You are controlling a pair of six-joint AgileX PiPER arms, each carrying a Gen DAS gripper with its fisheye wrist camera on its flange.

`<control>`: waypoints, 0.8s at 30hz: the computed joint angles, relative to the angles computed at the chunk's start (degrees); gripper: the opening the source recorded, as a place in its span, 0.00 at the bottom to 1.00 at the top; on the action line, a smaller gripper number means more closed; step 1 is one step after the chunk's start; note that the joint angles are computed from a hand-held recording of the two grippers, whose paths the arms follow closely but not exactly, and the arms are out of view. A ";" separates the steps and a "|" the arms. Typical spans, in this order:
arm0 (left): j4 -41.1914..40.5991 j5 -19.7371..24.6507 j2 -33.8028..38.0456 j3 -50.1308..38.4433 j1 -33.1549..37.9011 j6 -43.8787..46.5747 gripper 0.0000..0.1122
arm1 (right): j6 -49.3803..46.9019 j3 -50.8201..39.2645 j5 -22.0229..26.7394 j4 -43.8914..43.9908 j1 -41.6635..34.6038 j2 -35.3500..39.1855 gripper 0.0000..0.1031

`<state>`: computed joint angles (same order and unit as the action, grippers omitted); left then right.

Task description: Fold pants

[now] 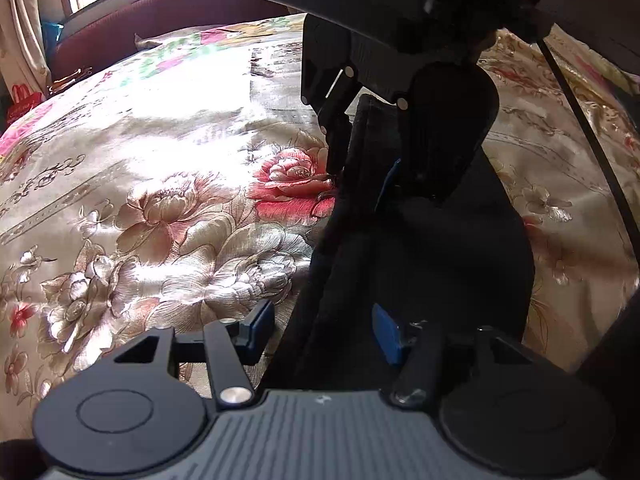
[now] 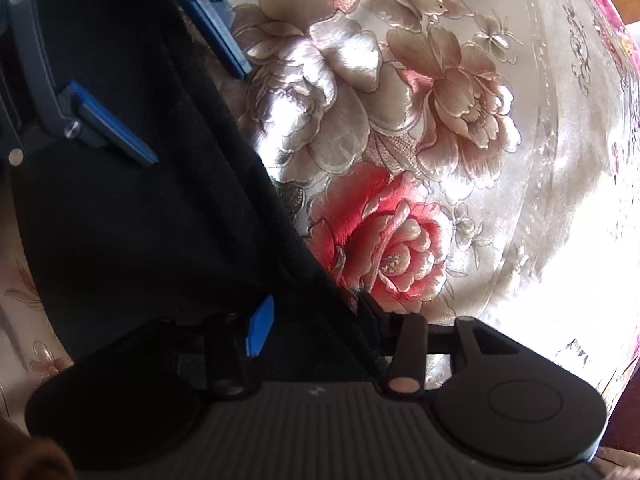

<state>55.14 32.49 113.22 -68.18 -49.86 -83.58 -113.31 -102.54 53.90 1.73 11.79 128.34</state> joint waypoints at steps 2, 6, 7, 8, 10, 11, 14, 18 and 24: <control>-0.74 -1.50 -0.22 0.20 0.47 0.21 0.38 | 1.10 -0.67 0.23 -0.04 0.02 0.58 0.43; -2.50 -1.14 -0.93 0.13 0.00 0.61 0.22 | 8.97 8.66 -6.07 -1.91 0.09 -4.43 0.12; -2.09 -0.89 -1.10 0.33 -0.36 0.06 0.20 | 9.76 12.39 -9.47 -2.66 -0.12 -6.34 0.06; -2.11 -0.67 -1.28 0.36 -0.58 -0.04 0.19 | 9.74 14.83 -11.23 -2.04 -0.76 -7.95 0.06; -2.11 0.83 -1.58 -0.05 -1.66 0.08 0.19 | 11.85 17.56 -12.05 -0.02 -2.12 -10.97 0.05; -2.13 1.65 -1.71 -0.37 -2.14 0.33 0.19 | 12.92 18.71 -12.14 1.37 -2.91 -12.74 0.05; -2.59 3.34 -3.21 -0.85 -3.79 0.77 0.18 | 13.70 23.16 -12.40 5.31 -5.99 -18.88 0.05; -2.47 6.57 -5.49 -2.09 -7.68 2.33 0.18 | 11.99 29.44 -10.90 9.70 -11.68 -27.67 0.05; -2.29 11.48 -8.28 -4.24 -15.59 4.82 0.18 | 4.59 38.70 -4.82 17.79 -24.52 -42.95 0.05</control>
